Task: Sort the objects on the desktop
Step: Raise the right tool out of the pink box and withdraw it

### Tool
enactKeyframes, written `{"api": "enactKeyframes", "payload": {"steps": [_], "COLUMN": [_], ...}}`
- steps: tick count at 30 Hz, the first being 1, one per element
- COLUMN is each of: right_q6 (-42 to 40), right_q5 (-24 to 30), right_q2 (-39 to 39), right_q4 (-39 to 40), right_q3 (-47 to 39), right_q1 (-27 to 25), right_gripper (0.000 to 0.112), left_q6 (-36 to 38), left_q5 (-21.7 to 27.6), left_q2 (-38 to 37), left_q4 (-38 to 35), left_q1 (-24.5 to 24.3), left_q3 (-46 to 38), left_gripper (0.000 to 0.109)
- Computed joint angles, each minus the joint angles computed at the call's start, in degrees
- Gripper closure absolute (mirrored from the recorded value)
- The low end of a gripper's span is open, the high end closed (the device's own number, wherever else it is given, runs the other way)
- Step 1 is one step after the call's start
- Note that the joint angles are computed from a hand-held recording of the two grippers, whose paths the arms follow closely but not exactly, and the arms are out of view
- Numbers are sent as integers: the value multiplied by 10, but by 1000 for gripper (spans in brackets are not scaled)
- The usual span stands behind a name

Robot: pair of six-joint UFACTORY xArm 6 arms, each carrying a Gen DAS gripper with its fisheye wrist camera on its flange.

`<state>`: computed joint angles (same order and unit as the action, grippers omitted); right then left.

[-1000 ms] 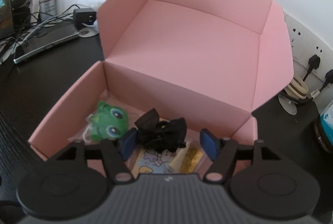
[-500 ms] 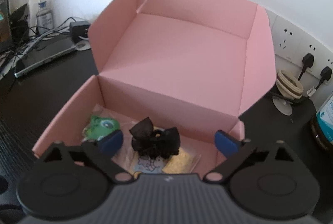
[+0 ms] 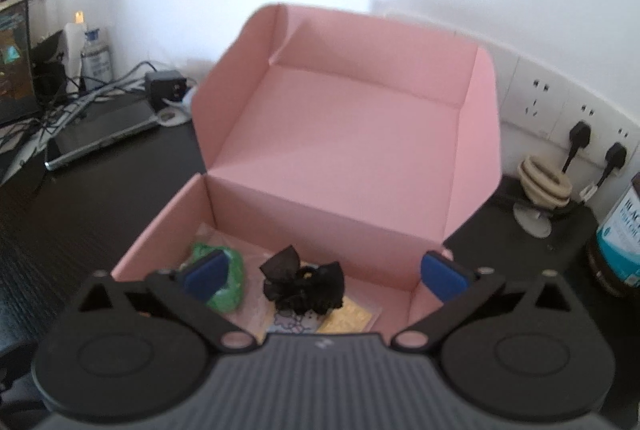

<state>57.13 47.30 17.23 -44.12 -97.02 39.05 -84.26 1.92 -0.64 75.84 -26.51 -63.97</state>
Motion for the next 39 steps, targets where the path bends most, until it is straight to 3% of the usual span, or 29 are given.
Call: {"api": "enactKeyframes", "payload": {"steps": [19, 29, 39], "right_q6": [217, 424, 537], "right_q5": [-111, -119, -94], "right_q2": [-160, -274, -331], "right_q4": [-166, -330, -379], "right_q3": [192, 342, 441], "right_q1": [18, 40, 51], "right_gripper": [10, 10, 10], "left_q6": [17, 36, 75], "left_q5": [12, 36, 69], "left_q2": [-1, -2, -1], "left_q4": [-19, -35, -59], "left_q1": [-4, -14, -28], "left_q3": [2, 2, 0], "left_gripper": [6, 6, 6]}}
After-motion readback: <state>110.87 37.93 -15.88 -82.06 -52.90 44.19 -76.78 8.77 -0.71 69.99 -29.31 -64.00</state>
